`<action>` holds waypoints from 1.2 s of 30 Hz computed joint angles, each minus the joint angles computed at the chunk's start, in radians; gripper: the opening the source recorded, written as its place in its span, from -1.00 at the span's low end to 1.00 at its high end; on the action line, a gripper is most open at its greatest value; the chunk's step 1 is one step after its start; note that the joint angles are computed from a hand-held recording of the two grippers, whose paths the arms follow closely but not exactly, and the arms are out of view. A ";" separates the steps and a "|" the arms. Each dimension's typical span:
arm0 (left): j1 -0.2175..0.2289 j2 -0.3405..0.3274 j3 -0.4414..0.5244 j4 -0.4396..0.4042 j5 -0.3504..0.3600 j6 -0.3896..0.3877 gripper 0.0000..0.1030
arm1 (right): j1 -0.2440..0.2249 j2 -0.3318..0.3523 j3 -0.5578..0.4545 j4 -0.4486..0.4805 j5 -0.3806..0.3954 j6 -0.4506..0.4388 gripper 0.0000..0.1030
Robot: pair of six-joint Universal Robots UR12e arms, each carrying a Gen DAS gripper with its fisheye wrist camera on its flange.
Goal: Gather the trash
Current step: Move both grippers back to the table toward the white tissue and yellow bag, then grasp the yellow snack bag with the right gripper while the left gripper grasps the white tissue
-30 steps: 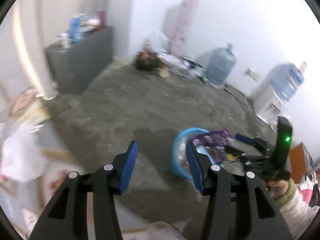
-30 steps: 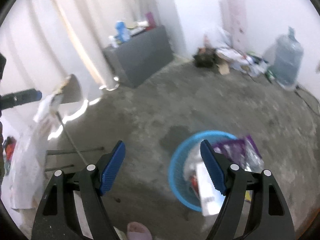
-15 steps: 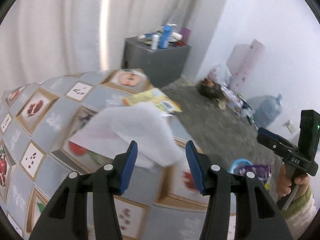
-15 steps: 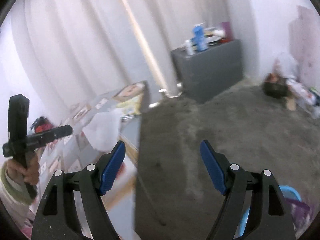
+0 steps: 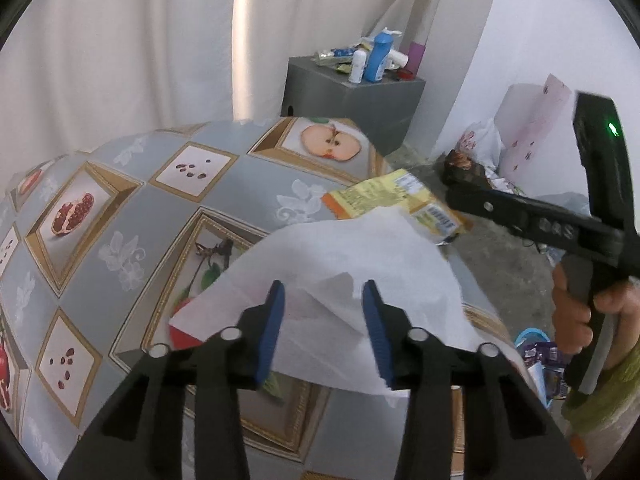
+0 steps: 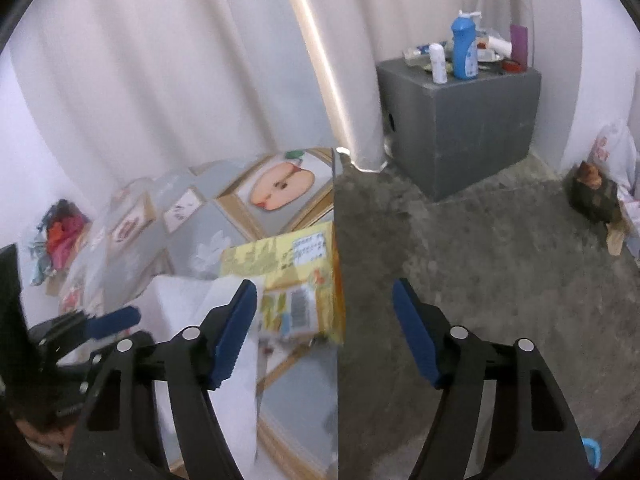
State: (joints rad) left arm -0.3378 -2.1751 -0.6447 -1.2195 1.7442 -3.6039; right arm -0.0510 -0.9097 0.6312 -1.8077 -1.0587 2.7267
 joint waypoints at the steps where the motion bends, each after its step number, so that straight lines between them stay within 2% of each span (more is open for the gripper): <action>1: 0.001 -0.002 0.002 -0.009 0.002 0.000 -0.43 | 0.005 0.009 -0.015 0.019 -0.017 -0.006 0.13; 2: 0.002 -0.002 -0.001 -0.010 0.000 0.001 -0.50 | 0.010 0.016 -0.026 0.032 -0.032 -0.011 0.10; 4: 0.004 0.001 -0.009 -0.010 0.001 0.002 -0.62 | 0.020 0.021 -0.038 0.062 -0.070 -0.040 -0.21; 6: 0.004 0.004 -0.014 -0.022 0.003 -0.001 -0.74 | 0.027 0.016 -0.030 0.064 -0.086 -0.060 -0.38; 10: 0.001 0.017 -0.043 -0.008 0.017 0.009 -0.82 | 0.034 -0.007 0.002 0.036 -0.110 -0.100 -0.71; 14: -0.003 0.027 -0.061 -0.001 0.019 0.010 -0.84 | 0.046 -0.036 0.045 0.020 -0.134 -0.173 -0.78; 18: -0.010 0.059 -0.110 0.012 0.011 0.009 -0.86 | 0.049 -0.094 0.135 0.002 -0.135 -0.241 -0.83; 22: -0.020 0.108 -0.182 0.032 -0.013 -0.003 -0.86 | 0.039 -0.164 0.237 -0.007 -0.121 -0.270 -0.85; 28: -0.060 0.196 -0.299 0.034 -0.032 -0.015 -0.86 | 0.002 -0.301 0.429 -0.011 -0.077 -0.268 -0.87; 33: -0.105 0.291 -0.438 0.091 -0.054 -0.094 -0.86 | -0.035 -0.433 0.604 -0.028 -0.040 -0.244 -0.87; 36: -0.134 0.340 -0.510 0.128 -0.051 -0.160 -0.86 | -0.051 -0.502 0.688 -0.056 -0.046 -0.232 -0.87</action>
State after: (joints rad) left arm -0.4717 -1.8347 -1.1551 -1.0919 1.6937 -3.7639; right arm -0.1017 -1.4121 1.3193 -1.8634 -1.1046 2.4952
